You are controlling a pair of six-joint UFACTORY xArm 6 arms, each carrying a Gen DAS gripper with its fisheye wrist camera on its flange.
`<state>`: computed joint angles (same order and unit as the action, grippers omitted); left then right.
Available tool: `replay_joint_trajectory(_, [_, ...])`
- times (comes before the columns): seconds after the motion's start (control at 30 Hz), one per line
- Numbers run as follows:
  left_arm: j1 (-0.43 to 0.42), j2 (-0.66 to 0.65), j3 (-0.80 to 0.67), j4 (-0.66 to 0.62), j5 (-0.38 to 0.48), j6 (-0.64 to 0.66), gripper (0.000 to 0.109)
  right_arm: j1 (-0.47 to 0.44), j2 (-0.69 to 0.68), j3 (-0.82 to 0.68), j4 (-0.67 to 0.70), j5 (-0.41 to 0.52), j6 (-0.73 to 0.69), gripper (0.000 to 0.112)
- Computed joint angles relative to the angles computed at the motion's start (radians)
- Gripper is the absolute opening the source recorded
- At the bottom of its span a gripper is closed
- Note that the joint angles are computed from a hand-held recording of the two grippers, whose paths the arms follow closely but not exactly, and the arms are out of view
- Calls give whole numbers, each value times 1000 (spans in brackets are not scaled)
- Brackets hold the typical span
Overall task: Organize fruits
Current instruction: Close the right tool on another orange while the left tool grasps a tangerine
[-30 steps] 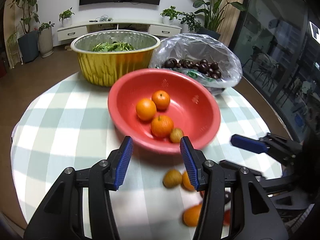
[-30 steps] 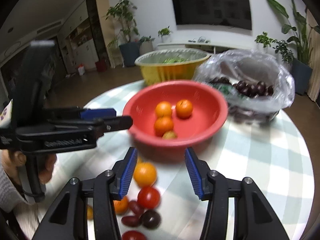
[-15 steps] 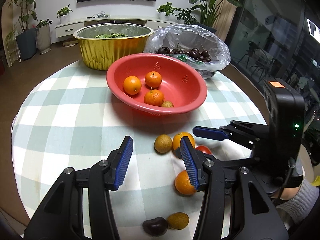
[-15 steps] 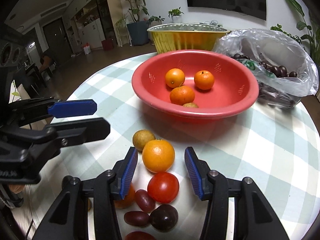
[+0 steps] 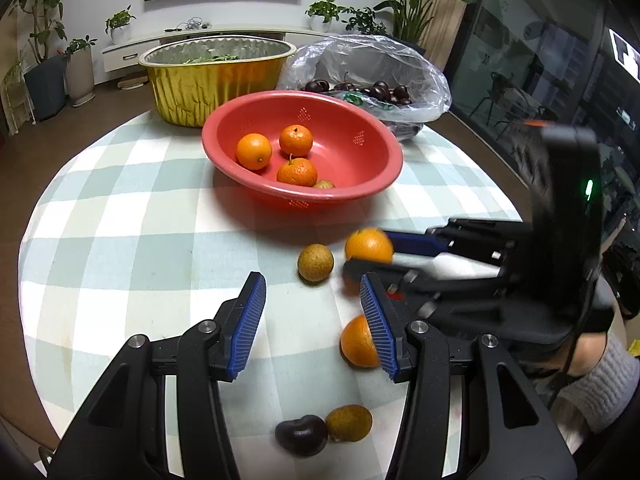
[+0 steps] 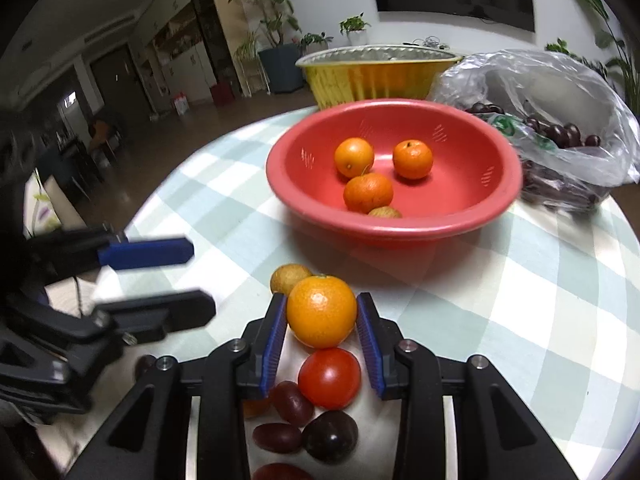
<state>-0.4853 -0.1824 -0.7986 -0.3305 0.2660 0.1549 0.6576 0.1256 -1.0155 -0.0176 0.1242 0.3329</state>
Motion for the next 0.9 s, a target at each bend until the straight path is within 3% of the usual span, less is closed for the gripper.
replay_joint_trajectory(0.2, [-21, 0, 6, -18, 25, 52, 48, 21, -59, 50, 372, -44, -268, 38])
replay_joint_trajectory(0.3, [-39, 19, -4, -30, 46, 79, 48, 30, -70, 49, 472, -48, -345, 38])
replay_joint_trajectory(0.47, [-61, 47, -11, 3, 62, 75, 48, 35, -79, 54, 493, -48, -363, 38])
replay_joint_trajectory(0.9, [-68, 90, -33, -84, 74, 144, 49, 38, -79, 54, 510, -53, -373, 38])
